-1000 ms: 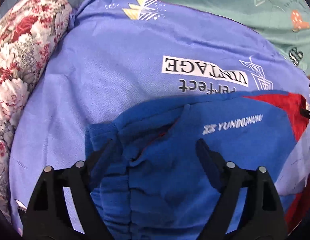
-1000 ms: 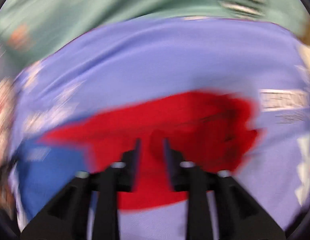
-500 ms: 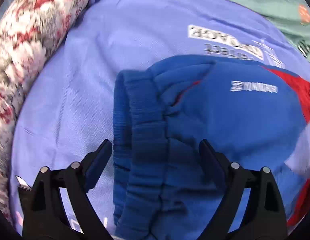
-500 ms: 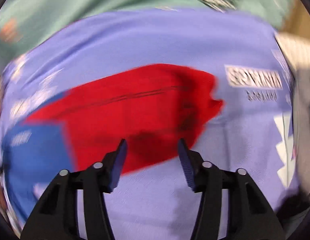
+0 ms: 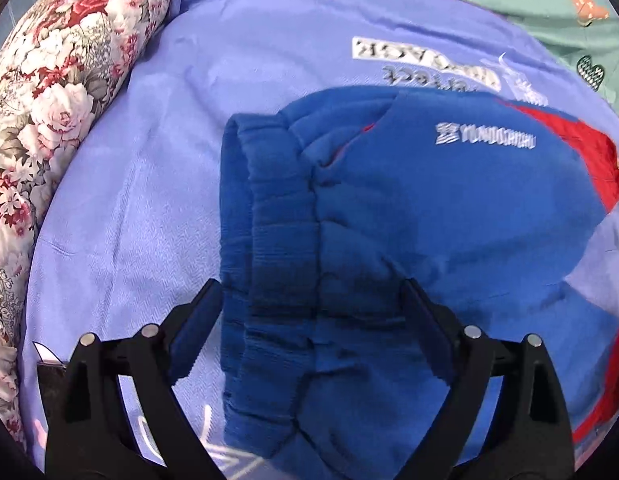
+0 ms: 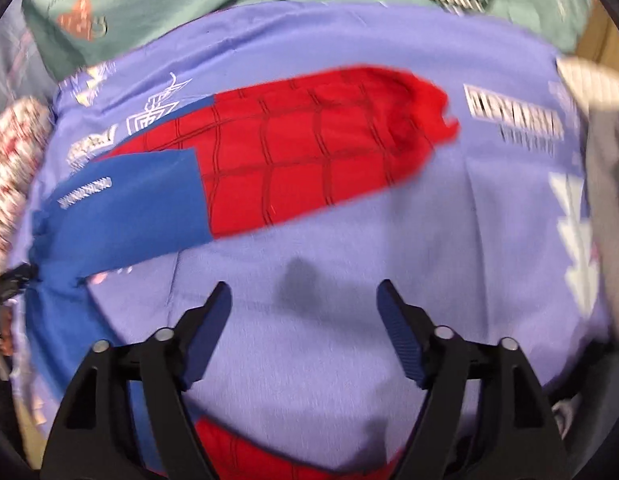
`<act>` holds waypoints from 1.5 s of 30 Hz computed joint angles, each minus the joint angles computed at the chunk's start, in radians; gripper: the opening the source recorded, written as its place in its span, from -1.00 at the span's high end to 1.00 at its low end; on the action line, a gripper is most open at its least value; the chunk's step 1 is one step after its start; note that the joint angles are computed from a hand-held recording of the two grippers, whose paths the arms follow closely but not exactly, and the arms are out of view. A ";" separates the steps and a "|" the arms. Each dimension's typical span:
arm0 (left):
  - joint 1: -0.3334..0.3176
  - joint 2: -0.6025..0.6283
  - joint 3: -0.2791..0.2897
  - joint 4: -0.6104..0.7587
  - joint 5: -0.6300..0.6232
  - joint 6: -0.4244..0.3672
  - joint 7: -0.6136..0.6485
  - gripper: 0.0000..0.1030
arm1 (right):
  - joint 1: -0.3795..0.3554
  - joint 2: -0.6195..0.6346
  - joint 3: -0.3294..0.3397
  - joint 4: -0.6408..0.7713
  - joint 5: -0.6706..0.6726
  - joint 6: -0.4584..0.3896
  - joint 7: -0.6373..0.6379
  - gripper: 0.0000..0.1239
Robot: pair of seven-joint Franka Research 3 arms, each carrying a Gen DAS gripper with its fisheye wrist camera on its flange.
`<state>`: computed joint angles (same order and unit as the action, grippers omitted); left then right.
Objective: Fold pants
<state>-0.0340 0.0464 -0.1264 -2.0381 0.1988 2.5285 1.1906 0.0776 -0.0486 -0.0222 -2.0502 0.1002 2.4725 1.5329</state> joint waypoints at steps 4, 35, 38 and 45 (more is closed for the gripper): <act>0.021 0.043 0.000 0.053 -0.093 -0.042 0.105 -0.75 | 0.038 0.093 0.029 0.124 -0.057 -0.015 0.010 -0.35; 0.037 0.017 0.024 0.090 0.040 0.080 0.065 -0.79 | 0.114 0.296 0.011 0.379 -0.201 0.033 0.070 -0.38; 0.045 0.087 0.032 0.170 0.062 0.039 0.073 -0.79 | 0.163 0.398 0.027 0.530 -0.229 -0.059 -0.036 -0.39; 0.093 0.227 -0.005 0.321 -0.114 -0.055 0.335 -0.79 | 0.212 0.521 0.018 0.697 -0.191 -0.125 -0.154 -0.39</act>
